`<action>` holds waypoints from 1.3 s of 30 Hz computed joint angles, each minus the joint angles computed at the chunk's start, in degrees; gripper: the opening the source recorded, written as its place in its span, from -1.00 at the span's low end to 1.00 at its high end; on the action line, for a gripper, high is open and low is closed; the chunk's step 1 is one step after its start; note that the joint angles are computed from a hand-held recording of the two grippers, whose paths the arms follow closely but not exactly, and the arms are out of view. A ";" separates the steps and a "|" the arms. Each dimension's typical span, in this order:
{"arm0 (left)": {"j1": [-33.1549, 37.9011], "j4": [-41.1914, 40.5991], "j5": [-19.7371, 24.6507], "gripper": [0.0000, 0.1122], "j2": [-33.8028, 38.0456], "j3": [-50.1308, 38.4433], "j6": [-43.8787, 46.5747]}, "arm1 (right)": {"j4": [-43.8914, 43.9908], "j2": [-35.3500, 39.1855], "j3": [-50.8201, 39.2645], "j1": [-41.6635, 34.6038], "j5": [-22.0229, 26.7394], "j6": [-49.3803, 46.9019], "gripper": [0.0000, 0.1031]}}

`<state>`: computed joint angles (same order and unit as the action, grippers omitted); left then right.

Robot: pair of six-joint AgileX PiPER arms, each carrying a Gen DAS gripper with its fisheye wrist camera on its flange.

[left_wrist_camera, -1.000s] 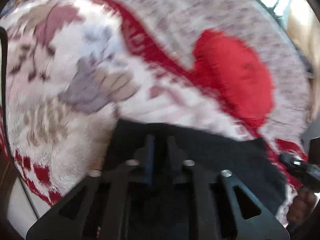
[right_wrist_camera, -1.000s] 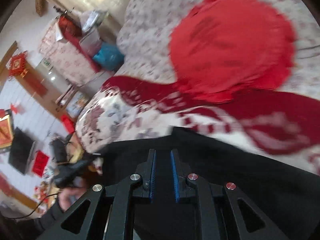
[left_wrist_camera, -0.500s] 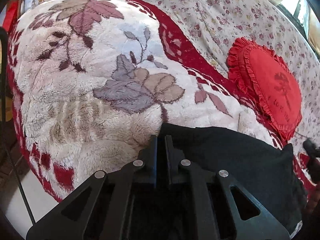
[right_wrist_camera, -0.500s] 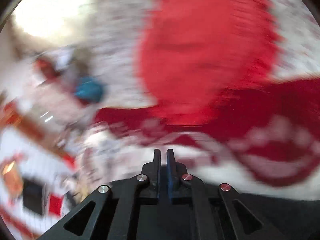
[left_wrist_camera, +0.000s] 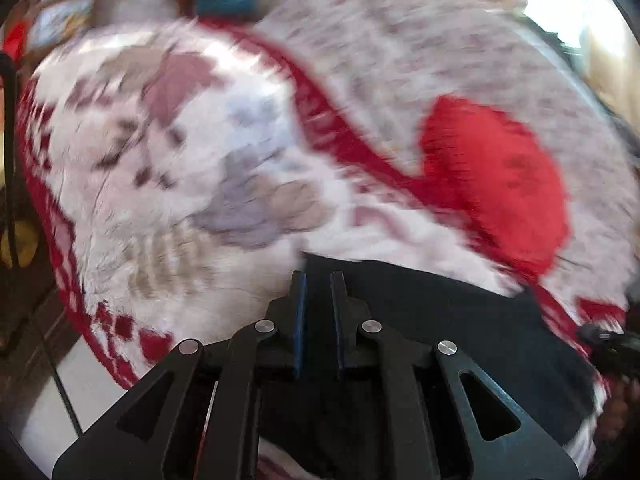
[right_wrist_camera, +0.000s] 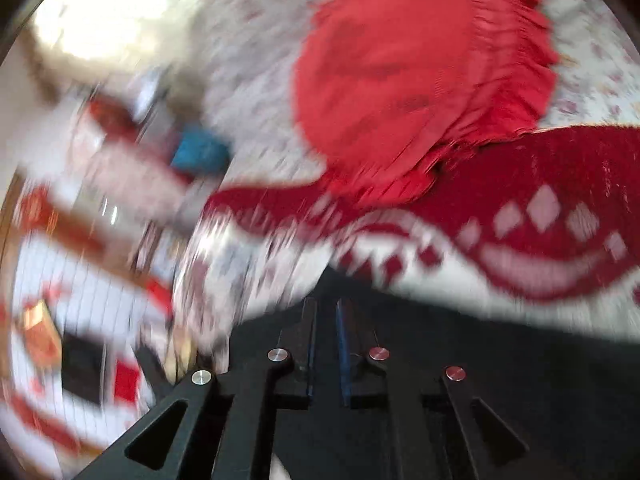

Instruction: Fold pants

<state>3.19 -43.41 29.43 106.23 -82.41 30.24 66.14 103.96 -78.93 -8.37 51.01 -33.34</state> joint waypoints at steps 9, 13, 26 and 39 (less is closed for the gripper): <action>-7.68 -7.61 2.43 -0.83 -4.05 14.35 17.14 | -4.74 -10.25 22.74 -5.09 1.14 -7.31 -0.89; -6.19 -9.02 5.41 -0.83 -3.10 12.84 16.64 | 7.49 -17.16 35.23 -20.79 4.34 -15.16 -0.83; -8.12 -8.51 1.19 -0.83 -4.33 15.23 16.09 | 11.42 -11.18 34.01 -38.97 8.50 -11.02 -0.99; -8.27 -11.79 -0.34 -0.83 -4.85 16.99 18.01 | 6.12 -23.46 41.75 -54.29 10.02 -16.59 -0.49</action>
<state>-5.08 -55.21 29.09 101.38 -65.42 48.25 72.26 80.49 -37.18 -62.66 61.03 -49.93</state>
